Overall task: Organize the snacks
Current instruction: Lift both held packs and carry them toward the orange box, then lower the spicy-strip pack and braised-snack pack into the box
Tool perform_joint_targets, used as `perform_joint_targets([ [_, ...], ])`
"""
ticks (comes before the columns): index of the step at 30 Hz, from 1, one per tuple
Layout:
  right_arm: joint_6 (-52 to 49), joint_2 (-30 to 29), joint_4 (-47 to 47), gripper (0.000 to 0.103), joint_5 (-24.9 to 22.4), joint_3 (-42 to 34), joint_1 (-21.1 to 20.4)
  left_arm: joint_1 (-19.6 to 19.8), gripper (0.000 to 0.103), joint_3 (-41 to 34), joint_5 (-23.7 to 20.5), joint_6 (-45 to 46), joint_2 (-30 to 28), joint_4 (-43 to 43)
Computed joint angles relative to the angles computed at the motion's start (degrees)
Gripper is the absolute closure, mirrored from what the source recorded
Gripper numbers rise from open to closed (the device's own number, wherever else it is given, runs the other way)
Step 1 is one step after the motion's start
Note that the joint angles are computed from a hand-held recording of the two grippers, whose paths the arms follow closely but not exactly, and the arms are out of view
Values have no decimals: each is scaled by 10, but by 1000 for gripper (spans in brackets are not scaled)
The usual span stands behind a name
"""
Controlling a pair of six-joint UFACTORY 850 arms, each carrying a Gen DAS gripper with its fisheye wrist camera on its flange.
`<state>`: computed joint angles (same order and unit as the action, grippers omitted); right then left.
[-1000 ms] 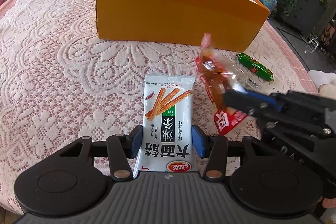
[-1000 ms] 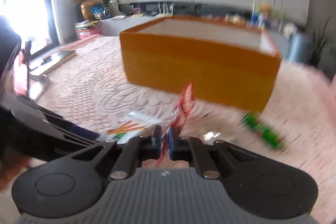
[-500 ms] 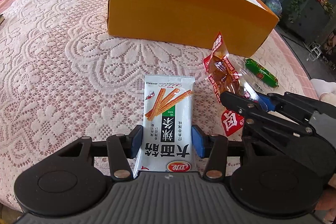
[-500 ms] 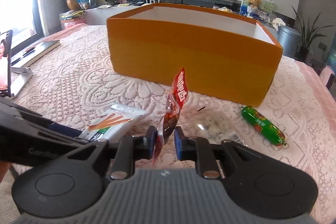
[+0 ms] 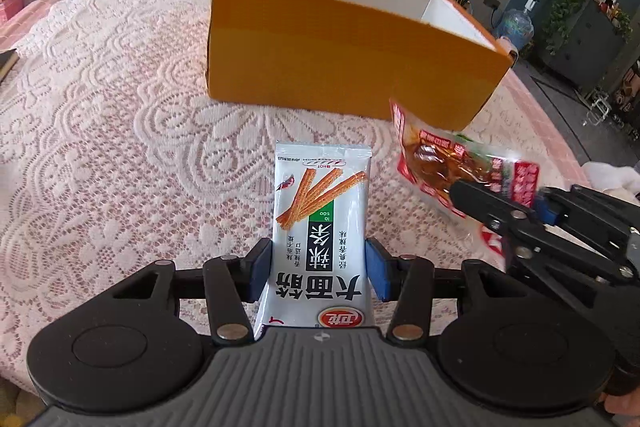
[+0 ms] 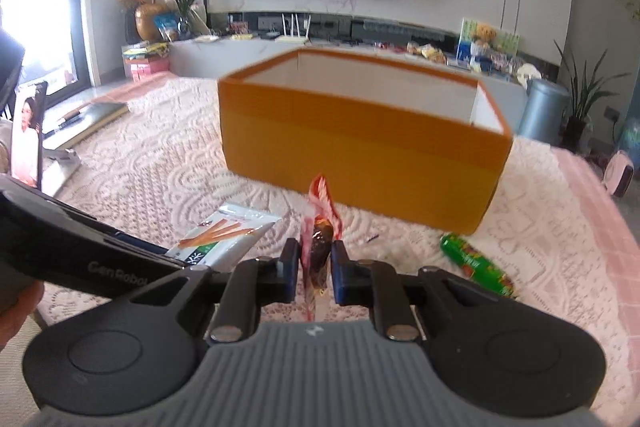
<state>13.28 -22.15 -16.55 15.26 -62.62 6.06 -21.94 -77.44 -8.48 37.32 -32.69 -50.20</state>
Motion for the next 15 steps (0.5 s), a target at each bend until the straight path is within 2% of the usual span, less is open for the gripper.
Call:
perform_joint_targets([
  [3, 18, 19, -24, 90, 12, 12, -4, -1, 47, 1, 3, -26, 9, 22],
  [10, -9, 54, -19, 91, 49, 27, -13, -1, 47, -8, 5, 65, 25, -71],
  [15, -55, 59, 7, 91, 62, 15, -19, -4, 47, -39, 5, 87, 23, -81],
])
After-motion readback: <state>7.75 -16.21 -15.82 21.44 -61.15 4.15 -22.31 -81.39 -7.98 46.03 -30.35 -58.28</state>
